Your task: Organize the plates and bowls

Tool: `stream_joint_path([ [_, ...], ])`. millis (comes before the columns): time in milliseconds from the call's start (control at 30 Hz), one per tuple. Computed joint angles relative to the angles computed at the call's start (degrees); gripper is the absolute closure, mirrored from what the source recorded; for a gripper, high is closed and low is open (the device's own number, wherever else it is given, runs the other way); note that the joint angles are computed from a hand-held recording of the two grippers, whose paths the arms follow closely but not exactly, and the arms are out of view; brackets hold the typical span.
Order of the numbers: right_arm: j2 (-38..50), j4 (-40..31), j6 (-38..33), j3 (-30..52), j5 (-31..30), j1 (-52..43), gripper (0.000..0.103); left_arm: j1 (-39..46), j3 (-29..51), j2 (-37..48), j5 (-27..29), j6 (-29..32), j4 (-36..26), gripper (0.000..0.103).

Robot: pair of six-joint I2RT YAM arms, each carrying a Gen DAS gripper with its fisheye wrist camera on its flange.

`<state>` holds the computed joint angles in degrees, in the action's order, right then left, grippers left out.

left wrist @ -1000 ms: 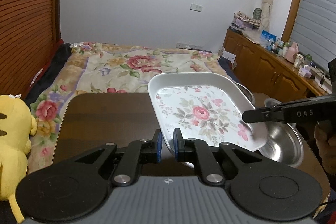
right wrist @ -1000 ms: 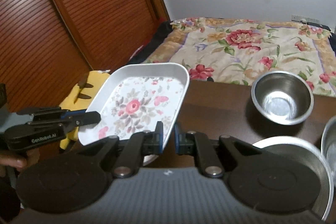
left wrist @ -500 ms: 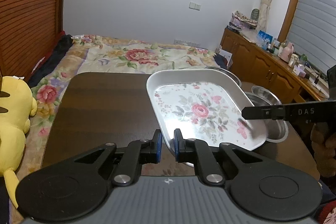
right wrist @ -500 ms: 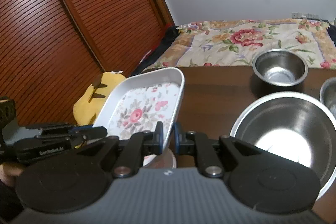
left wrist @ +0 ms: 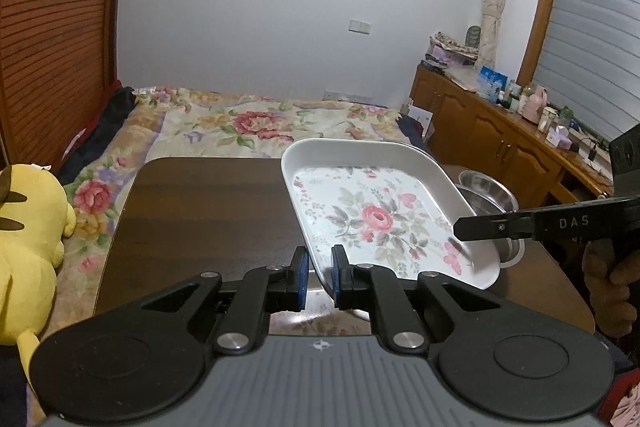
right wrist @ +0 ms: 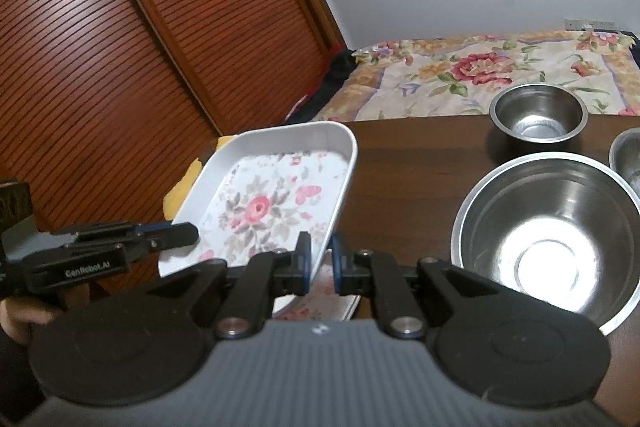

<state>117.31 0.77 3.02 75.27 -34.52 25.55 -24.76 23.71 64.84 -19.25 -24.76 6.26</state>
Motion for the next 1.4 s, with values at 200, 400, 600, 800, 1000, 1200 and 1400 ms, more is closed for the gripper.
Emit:
stream_joint_path([
  [200,-1.7,1.0,-1.8,-2.9,-0.5,-0.2,0.091,-0.6,-3.4,-3.7,0.3,-1.1,-0.2,0.090],
  [400,-2.1,2.6,-2.0,-5.6,-1.5,0.0,0.091,-2.7,-5.3,-5.5,-2.0,-2.2,-1.1,0.091],
  [600,-1.5,3.2,-2.4,-7.0,-1.2,0.5,0.091,-3.0,-7.3,-4.6,-1.5,-3.3,0.8,0.091],
  [800,0.0,4.1,-1.8,-7.9,-1.1,0.6,0.091,-2.5,-8.4,-1.3,-0.8,-3.8,3.6,0.091],
  [1000,-0.1,5.5,-1.1,-9.1,0.2,1.8,0.090,-0.9,-9.6,1.2,0.1,-4.2,5.8,0.091],
  [1200,-0.2,7.8,-1.2,-10.6,2.2,3.0,0.090,0.6,-10.4,3.1,1.2,-4.4,7.8,0.091],
  [1400,0.9,8.1,-0.6,-10.4,3.3,3.7,0.090,1.8,-10.6,6.0,1.8,-4.6,10.2,0.091],
])
